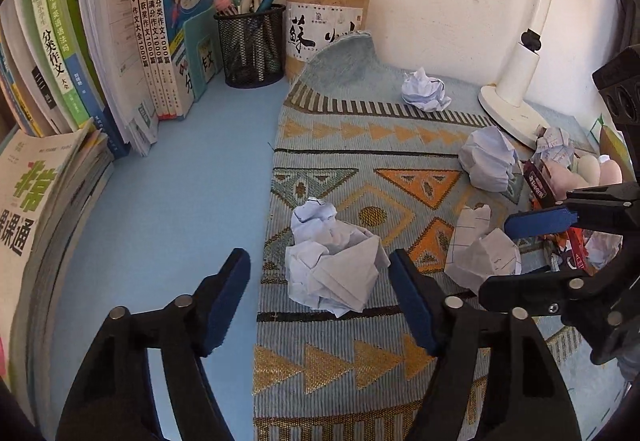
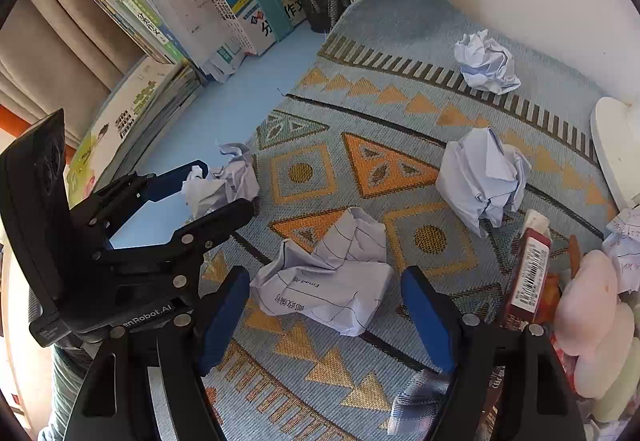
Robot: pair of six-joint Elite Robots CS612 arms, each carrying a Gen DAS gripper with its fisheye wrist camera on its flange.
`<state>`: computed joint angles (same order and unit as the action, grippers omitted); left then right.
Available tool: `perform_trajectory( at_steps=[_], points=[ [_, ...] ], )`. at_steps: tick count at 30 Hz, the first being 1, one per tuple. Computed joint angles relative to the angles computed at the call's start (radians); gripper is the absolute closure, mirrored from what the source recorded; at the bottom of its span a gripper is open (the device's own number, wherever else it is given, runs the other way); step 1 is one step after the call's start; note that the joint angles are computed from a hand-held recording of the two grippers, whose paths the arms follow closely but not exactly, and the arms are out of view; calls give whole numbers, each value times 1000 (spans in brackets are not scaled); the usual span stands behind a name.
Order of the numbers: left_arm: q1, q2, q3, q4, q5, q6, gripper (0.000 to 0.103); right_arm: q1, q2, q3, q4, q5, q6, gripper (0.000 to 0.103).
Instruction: Organize objects
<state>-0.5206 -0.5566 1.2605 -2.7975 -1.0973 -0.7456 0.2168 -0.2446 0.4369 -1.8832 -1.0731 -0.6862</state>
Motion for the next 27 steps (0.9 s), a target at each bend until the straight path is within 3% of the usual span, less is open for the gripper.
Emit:
perform_trajectory(
  at_steps=[1, 5, 8, 12, 17, 21, 27],
  points=[
    [0, 2, -6, 13, -3, 2, 52, 3, -3, 10, -17, -11, -5, 31],
    [-4, 0, 2, -8, 8, 17, 55, 5, -23, 59, -96, -18, 0, 38],
    [-12, -11, 16, -14, 22, 9, 55, -13, -68, 138, -142, 50, -6, 38],
    [-40, -43, 48, -48, 55, 29, 55, -49, -167, 306, -255, 129, -8, 38],
    [-86, -68, 54, -68, 81, 48, 55, -123, -289, 540, -448, 211, 27, 38],
    [-123, -55, 27, -90, 84, 64, 55, -193, -361, 727, -711, 171, 102, 37],
    [-166, 5, -38, -125, 73, 14, 55, -296, -377, 821, -767, 136, 174, 36]
  ],
)
